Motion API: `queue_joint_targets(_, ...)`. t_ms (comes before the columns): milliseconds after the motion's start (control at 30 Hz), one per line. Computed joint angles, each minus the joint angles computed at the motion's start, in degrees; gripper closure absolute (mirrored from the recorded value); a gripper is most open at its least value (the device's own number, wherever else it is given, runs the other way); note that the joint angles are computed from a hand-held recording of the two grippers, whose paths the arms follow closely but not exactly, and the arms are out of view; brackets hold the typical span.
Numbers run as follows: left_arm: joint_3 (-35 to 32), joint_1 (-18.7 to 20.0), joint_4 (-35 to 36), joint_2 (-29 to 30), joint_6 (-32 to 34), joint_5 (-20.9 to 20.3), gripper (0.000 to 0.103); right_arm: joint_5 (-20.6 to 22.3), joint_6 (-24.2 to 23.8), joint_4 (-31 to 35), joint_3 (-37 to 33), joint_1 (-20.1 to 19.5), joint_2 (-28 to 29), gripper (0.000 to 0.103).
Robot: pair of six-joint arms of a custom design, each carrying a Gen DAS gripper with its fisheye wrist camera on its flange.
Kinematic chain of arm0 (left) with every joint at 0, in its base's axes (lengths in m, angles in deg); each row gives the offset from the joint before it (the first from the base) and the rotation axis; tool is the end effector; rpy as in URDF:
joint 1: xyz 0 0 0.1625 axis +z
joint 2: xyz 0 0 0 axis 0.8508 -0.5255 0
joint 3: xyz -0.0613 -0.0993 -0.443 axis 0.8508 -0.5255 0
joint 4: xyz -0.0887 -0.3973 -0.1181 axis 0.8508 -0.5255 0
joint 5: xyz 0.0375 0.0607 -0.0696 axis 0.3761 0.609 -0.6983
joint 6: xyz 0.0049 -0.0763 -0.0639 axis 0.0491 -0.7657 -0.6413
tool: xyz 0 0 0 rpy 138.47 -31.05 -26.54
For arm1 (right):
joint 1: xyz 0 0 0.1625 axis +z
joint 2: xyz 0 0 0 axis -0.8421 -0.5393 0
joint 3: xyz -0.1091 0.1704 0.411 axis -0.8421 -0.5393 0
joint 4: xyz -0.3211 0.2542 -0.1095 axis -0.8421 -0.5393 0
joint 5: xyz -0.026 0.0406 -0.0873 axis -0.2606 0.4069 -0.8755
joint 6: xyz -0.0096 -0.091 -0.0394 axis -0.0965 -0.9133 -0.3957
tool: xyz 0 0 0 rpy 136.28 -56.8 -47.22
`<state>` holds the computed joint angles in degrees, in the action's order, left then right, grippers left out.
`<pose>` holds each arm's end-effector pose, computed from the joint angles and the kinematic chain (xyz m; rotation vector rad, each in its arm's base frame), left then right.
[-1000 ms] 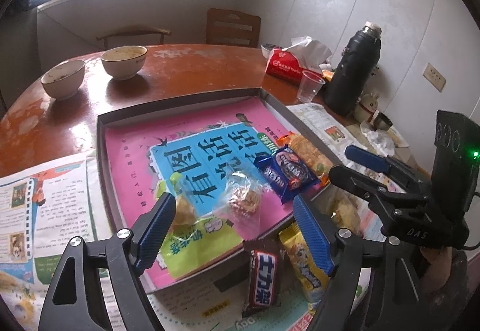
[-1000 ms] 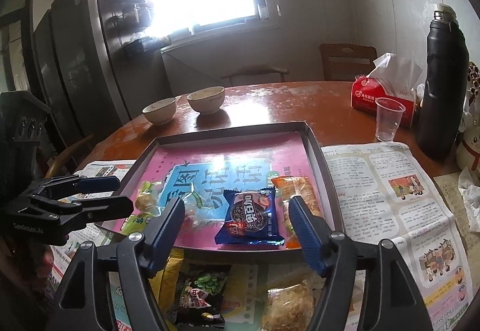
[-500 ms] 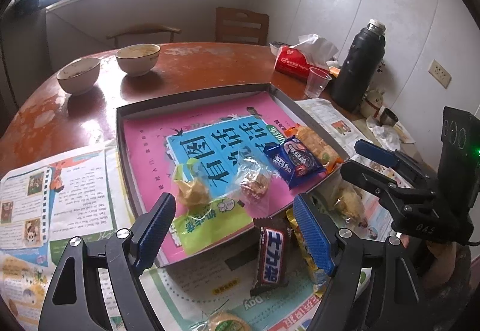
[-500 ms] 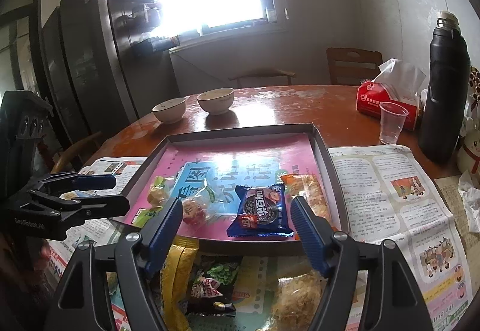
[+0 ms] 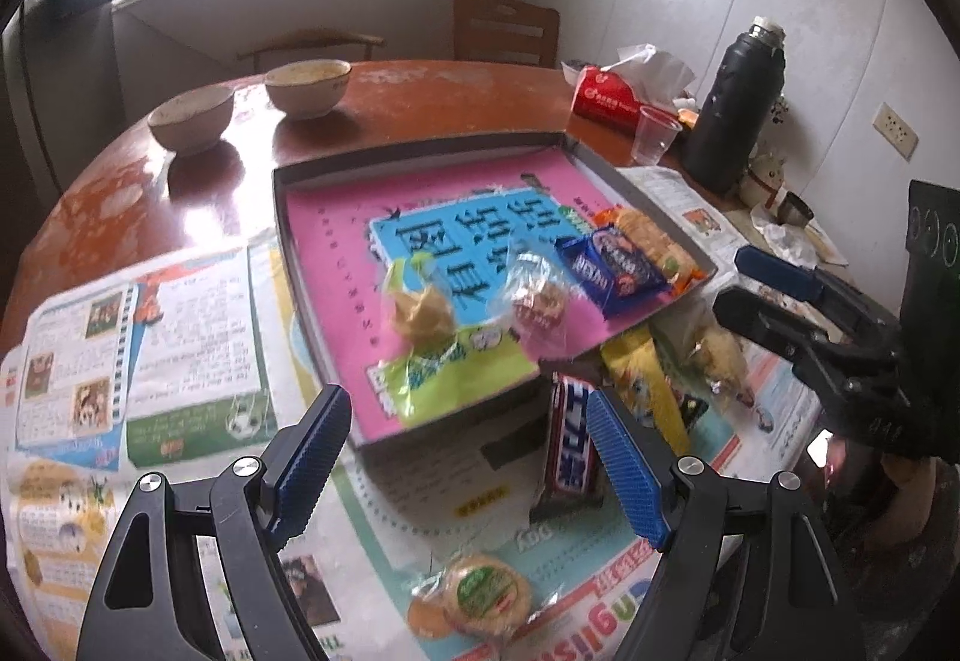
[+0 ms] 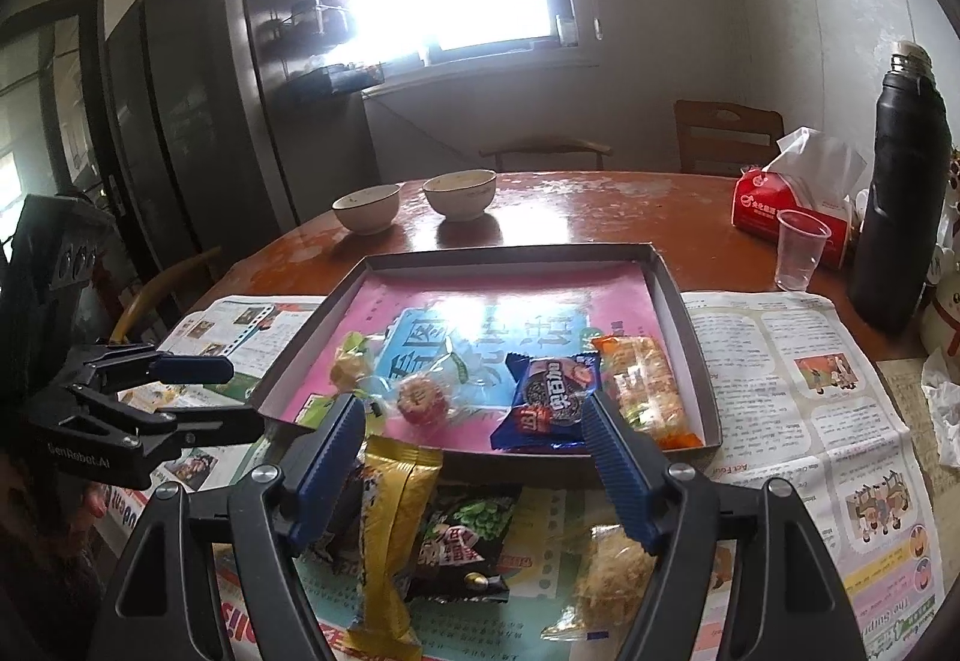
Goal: Organize snacks
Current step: 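Withdraw both grippers from the tray toward the snacks on the newspaper, then grasp the round green-labelled cake with the left gripper while the right grasps the yellow snack bar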
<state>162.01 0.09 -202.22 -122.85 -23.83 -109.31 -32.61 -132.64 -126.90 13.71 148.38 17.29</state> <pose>-0.1699 -0.6632 0.1488 0.3008 2.4106 -0.8748 0.1504 -0.7270 0.1767 1.2151 -2.5375 0.8282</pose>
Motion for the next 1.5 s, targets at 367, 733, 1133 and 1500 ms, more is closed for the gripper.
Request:
queue_joint_targets(367, 3.05, -0.66, -0.21, -1.21, -0.35, -0.23, 0.021, -0.42, -1.26, 0.1, 1.79, 0.23, -0.96, 0.029)
queue_joint_targets(733, 5.24, -0.91, 1.31, -1.85, -1.55, -0.65, 0.021, -2.22, -3.19, 2.41, 4.11, 0.19, -1.75, 0.029)
queue_joint_targets(1133, 6.89, -0.74, 2.74, -1.74, -2.16, -1.94, 0.021, -3.83, -3.59, 5.37, 6.01, 0.04, -2.04, 0.029)
queue_joint_targets(1500, 7.45, -0.4, 4.82, -1.54, -3.34, -2.57, 0.021, -5.05, -3.52, 6.83, 7.33, -0.43, -2.34, 0.039)
